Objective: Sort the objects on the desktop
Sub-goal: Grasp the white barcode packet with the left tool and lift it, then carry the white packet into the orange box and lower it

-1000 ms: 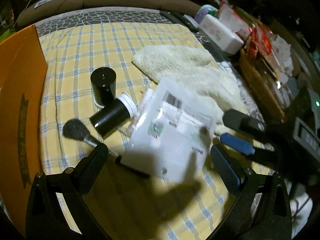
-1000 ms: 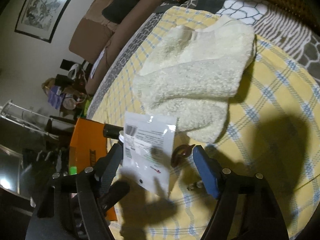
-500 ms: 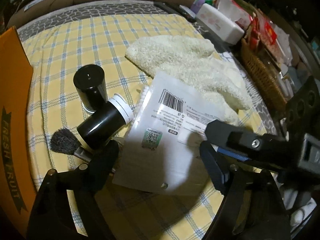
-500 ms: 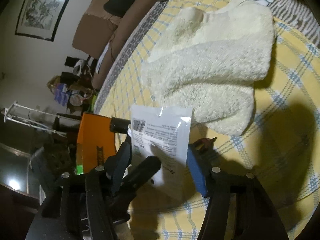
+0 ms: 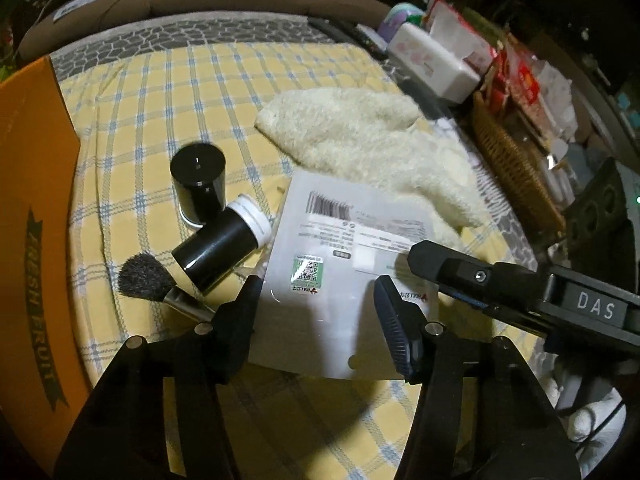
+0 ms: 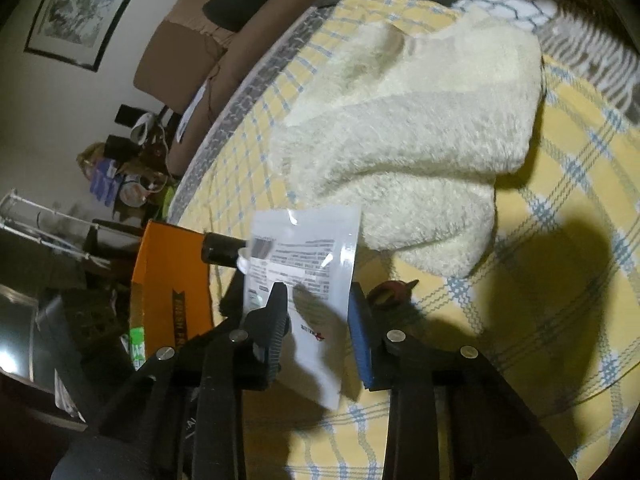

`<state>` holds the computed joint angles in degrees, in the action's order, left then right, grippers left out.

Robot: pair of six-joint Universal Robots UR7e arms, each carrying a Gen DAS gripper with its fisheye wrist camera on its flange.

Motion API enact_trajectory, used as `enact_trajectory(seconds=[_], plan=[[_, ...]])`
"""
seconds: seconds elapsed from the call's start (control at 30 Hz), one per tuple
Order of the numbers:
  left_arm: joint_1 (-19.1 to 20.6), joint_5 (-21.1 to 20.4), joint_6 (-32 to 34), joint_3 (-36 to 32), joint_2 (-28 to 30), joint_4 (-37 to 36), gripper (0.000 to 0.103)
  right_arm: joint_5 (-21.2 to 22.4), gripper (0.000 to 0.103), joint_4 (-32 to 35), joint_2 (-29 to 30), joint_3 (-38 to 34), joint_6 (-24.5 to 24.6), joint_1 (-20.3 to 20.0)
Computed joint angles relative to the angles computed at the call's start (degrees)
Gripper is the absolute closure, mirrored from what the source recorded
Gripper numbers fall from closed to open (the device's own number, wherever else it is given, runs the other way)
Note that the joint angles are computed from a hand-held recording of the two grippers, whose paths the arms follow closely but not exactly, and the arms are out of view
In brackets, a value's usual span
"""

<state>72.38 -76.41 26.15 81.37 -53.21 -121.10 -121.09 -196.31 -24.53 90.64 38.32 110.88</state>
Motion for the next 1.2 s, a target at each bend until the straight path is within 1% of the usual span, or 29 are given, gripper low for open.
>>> enact_trajectory(seconds=[0.1, 0.27, 0.4, 0.47, 0.57, 0.7, 0.87, 0.93, 1.0, 1.1, 1.17, 1.2], plan=[[-0.49, -1.65, 0.13, 0.19, -1.30, 0.20, 0.049, -1.16, 0.072, -0.68, 0.09, -0.57, -1.23, 1.10], [-1.24, -4.03, 0.38, 0.41, -3.70, 0.61, 0.050, -4.79, 0.072, -1.12, 0.32, -2.17, -4.27, 3.52], [-1.38, -5.08, 0.54, -0.88, -5.03, 2.78, 0.051, -5.82, 0.072, -1.04, 0.51, -3.91, -6.19, 5.10], [-1.26, -5.16, 0.94, -1.68, -5.74, 3.50, 0.059, -6.30, 0.072, -1.19, 0.96, -5.15, -7.26, 5.92], [-0.54, -6.33, 0.71, -3.97, -6.48, 5.08, 0.059, -5.91, 0.072, -0.46, 2.07, -8.31, -9.84, 7.27], [0.75, -7.10, 1.30, -7.76, -7.25, 7.72, 0.059, -5.59, 0.073, 3.91, 5.03, -15.01, -12.84, 8.83], [2.85, -6.53, 3.03, -12.47, -7.67, 9.92, 0.059, -3.98, 0.073, 10.39, 9.29, -23.87, -14.64, 9.75], [3.64, -5.85, 3.66, -14.42, -7.44, 10.65, 0.060, -3.37, 0.073, 14.29, 12.24, -29.58, -15.16, 10.24], [4.59, -5.31, 4.22, -16.53, -7.06, 11.29, 0.060, -2.51, 0.073, 17.15, 14.49, -33.74, -15.79, 10.49], [6.50, -5.77, 4.69, -20.45, -6.24, 13.12, 0.060, -2.02, 0.073, 22.77, 19.19, -42.40, -16.96, 10.96], [7.71, -6.08, 5.01, -22.98, -5.66, 14.32, 0.060, -0.95, 0.073, 27.33, 22.89, -49.24, -17.28, 10.99], [8.30, -6.17, 5.33, -24.07, -5.43, 14.72, 0.060, -0.59, 0.073, 28.72, 23.98, -51.34, -17.30, 11.02]])
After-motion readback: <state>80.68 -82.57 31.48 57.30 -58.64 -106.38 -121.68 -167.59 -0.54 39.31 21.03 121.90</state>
